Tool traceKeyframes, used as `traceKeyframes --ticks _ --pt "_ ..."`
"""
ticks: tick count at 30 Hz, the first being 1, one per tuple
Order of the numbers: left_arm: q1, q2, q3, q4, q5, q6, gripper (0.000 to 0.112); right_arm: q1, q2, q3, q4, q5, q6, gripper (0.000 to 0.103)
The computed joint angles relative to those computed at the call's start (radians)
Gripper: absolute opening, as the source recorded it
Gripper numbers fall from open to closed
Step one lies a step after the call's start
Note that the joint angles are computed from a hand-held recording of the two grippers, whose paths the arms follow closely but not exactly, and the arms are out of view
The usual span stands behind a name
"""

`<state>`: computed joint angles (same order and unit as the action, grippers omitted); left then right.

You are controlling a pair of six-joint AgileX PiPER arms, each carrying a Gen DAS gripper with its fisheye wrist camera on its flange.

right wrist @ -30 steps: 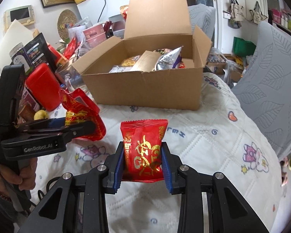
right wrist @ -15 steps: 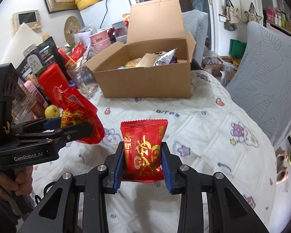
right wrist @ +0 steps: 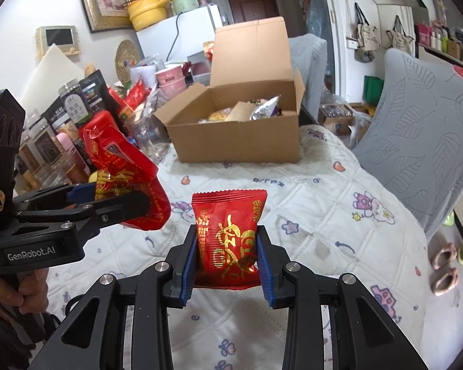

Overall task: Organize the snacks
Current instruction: 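Carry both red snack packs up over the cardboard box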

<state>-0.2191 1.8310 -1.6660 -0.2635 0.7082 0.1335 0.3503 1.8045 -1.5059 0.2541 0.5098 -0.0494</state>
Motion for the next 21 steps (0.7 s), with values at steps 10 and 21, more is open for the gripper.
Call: traceKeyframes --ticks 10,21 --pt "-0.002 0.002 -0.084 0.002 0.025 0.0 0.063 -0.011 -0.026 -0.035 0.05 0.009 -0.079 0.034" --pt "0.024 0.14 -0.356 0.016 0.112 -0.018 0.063 -0.042 0.098 -0.299 0.085 0.107 -0.144 0.034"
